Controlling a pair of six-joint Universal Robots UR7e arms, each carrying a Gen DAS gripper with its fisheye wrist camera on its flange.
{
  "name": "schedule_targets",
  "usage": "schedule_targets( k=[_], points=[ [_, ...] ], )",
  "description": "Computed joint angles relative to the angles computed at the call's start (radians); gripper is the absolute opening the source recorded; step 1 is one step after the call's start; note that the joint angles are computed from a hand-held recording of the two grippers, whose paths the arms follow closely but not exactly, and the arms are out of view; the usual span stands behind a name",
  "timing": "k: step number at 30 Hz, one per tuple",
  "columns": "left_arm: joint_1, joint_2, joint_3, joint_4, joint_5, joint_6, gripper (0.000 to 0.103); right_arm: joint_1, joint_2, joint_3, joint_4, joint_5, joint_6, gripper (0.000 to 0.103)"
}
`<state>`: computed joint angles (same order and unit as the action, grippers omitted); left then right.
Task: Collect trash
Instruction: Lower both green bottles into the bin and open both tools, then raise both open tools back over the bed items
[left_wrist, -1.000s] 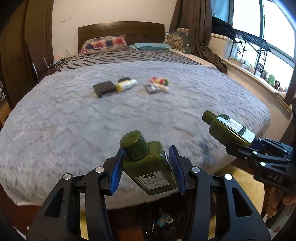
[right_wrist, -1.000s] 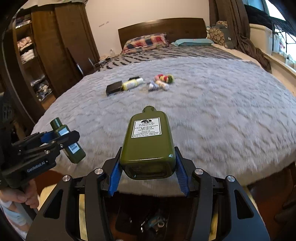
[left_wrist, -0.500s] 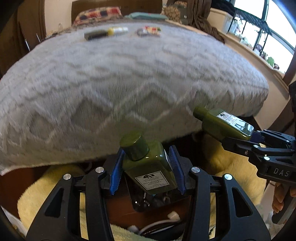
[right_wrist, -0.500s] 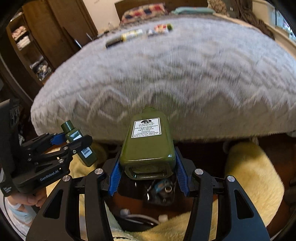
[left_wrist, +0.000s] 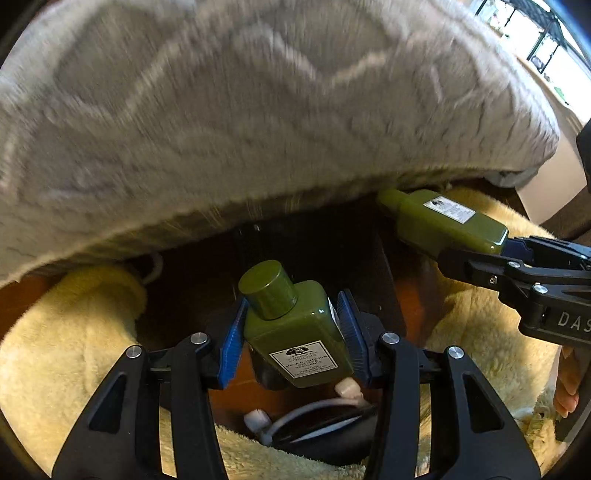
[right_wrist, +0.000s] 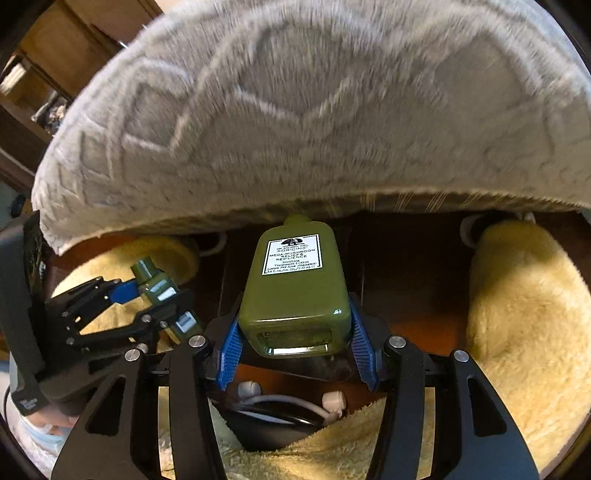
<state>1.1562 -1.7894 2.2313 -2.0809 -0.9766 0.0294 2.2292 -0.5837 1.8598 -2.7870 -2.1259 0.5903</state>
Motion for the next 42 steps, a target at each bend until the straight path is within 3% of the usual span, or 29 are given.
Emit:
schedule_targets(
  k=[9, 11, 19, 24, 31, 37, 42],
  points=[
    [0.051, 0.061, 0.001, -0.003, -0.012, 0.002, 0.046, -0.03, 0.037, -0.044, 0.045, 0.032, 0.015, 0.054],
    [0.054, 0.07, -0.002, -0.007, -0.008, 0.003, 0.057, -0.038, 0.037, -0.044, 0.04, 0.036, 0.018, 0.055],
    [0.03, 0.055, -0.013, 0.008, 0.006, -0.021, 0.072, -0.038, 0.013, -0.032, 0.0, -0.006, 0.031, 0.066],
    [0.004, 0.02, -0.023, 0.013, 0.016, -0.018, 0.083, -0.014, -0.013, -0.023, -0.008, -0.065, 0.046, 0.082],
    [-0.075, -0.046, -0.049, 0.026, 0.046, -0.02, 0.089, 0.042, -0.048, -0.044, 0.004, -0.201, 0.022, 0.084],
    [-0.145, -0.084, -0.101, -0.004, 0.079, 0.002, 0.09, 0.078, -0.081, -0.078, -0.067, -0.318, -0.078, 0.087],
    [-0.165, -0.03, -0.173, -0.081, 0.13, 0.05, 0.09, 0.073, -0.076, -0.155, -0.125, -0.37, -0.183, 0.087]
  ],
)
